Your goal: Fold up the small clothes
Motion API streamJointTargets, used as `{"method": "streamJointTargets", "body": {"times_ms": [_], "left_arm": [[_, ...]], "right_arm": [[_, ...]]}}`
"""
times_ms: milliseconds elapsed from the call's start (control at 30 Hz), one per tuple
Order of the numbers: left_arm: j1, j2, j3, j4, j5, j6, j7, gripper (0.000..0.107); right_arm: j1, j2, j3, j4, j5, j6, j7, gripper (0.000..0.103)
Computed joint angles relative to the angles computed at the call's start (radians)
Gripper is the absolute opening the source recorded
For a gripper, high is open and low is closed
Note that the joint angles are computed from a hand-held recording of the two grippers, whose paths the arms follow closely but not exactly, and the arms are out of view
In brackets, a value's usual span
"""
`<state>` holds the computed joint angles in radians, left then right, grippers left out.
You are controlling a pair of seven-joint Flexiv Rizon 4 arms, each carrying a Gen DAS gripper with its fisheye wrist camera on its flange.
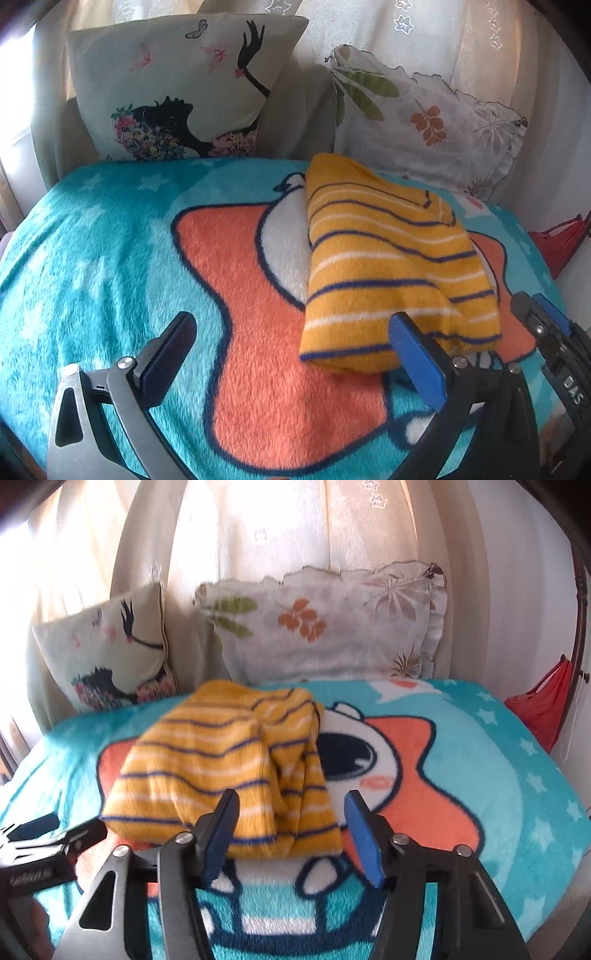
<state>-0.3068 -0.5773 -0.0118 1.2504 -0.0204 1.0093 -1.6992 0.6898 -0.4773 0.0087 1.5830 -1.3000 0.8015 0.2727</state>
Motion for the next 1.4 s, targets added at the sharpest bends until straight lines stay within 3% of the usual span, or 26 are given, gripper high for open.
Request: {"method": "streamJointTargets", "body": {"times_ms": [100, 167, 200, 267, 300, 400, 433, 533, 633, 667, 700, 733, 800, 867, 933, 967, 1033, 1167, 1300, 1400], "left_arm": [[-0.013, -0.095, 0.016, -0.154, 0.017, -0.104, -0.002, 0.103], [0.002, -0.142, -0.005, -0.219, -0.015, -0.17, 0.008, 0.103], [0.008, -0.159, -0.013, -0.237, -0.032, -0.191, 0.007, 0.103], [0.027, -0.165, -0.038, -0.233, -0.076, -0.205, 0.011, 0.103], [0.03, -0.161, -0.04, -0.222, -0.084, -0.198, 0.012, 0.103], [0.022, -0.148, -0.029, -0.19, -0.074, -0.159, 0.013, 0.103], [0.019, -0.147, -0.026, -0.187, -0.073, -0.154, 0.01, 0.103], [0.008, -0.144, -0.013, -0.186, -0.061, -0.149, -0.009, 0.103], [0.006, -0.144, -0.011, -0.188, -0.054, -0.149, -0.014, 0.103], [0.008, -0.144, -0.013, -0.189, -0.054, -0.152, -0.012, 0.103], [0.011, -0.143, -0.018, -0.188, -0.059, -0.157, -0.005, 0.103], [0.012, -0.14, -0.018, -0.186, -0.059, -0.16, -0.004, 0.103], [0.012, -0.13, -0.019, -0.173, -0.052, -0.151, 0.01, 0.103], [-0.002, -0.121, 0.001, -0.17, -0.028, -0.149, -0.002, 0.103], [-0.007, -0.102, 0.004, -0.151, -0.014, -0.138, -0.005, 0.103], [-0.01, -0.092, 0.006, -0.139, -0.009, -0.134, -0.007, 0.103], [-0.013, -0.062, 0.002, -0.1, -0.003, -0.131, -0.007, 0.103], [-0.004, 0.007, -0.035, 0.008, -0.029, -0.118, 0.036, 0.103], [-0.011, 0.076, -0.046, 0.123, -0.034, -0.081, 0.07, 0.103], [-0.024, 0.112, -0.037, 0.176, -0.014, -0.053, 0.067, 0.103]], "right_arm": [[-0.06, -0.021, 0.001, -0.017, 0.008, 0.196, -0.003, 0.03], [-0.094, -0.062, -0.01, -0.046, 0.035, 0.341, -0.036, 0.025], [-0.109, -0.083, 0.002, -0.063, 0.07, 0.355, -0.072, 0.024], [-0.093, -0.114, 0.014, -0.099, 0.267, 0.239, -0.214, 0.024], [-0.109, -0.122, 0.036, -0.105, 0.323, 0.238, -0.233, 0.025], [-0.069, -0.084, -0.031, -0.068, 0.294, 0.284, -0.152, 0.026], [-0.034, -0.065, -0.082, -0.061, 0.224, 0.286, -0.101, 0.026], [-0.026, -0.074, -0.118, -0.108, 0.117, 0.338, -0.044, 0.029], [-0.083, -0.163, -0.084, -0.216, 0.207, 0.471, -0.142, 0.029], [-0.11, -0.204, -0.037, -0.264, 0.277, 0.451, -0.226, 0.029], [-0.109, -0.229, -0.01, -0.301, 0.371, 0.366, -0.314, 0.027], [-0.103, -0.24, -0.014, -0.316, 0.429, 0.32, -0.347, 0.014], [-0.095, -0.222, -0.062, -0.263, 0.416, 0.394, -0.269, 0.004], [-0.05, -0.167, -0.138, -0.182, 0.377, 0.423, -0.164, 0.007], [0.026, -0.092, -0.194, -0.108, 0.323, 0.268, -0.094, 0.036], [0.03, -0.064, -0.194, -0.071, 0.284, 0.256, -0.062, 0.04], [0.025, -0.013, -0.179, 0.007, 0.223, 0.265, -0.001, 0.041], [0.019, 0.02, -0.105, 0.051, 0.218, 0.153, -0.029, 0.041], [0.014, 0.016, -0.044, 0.065, 0.184, 0.094, -0.021, 0.051], [0.012, 0.013, -0.008, 0.067, 0.179, 0.031, -0.027, 0.051]]}}
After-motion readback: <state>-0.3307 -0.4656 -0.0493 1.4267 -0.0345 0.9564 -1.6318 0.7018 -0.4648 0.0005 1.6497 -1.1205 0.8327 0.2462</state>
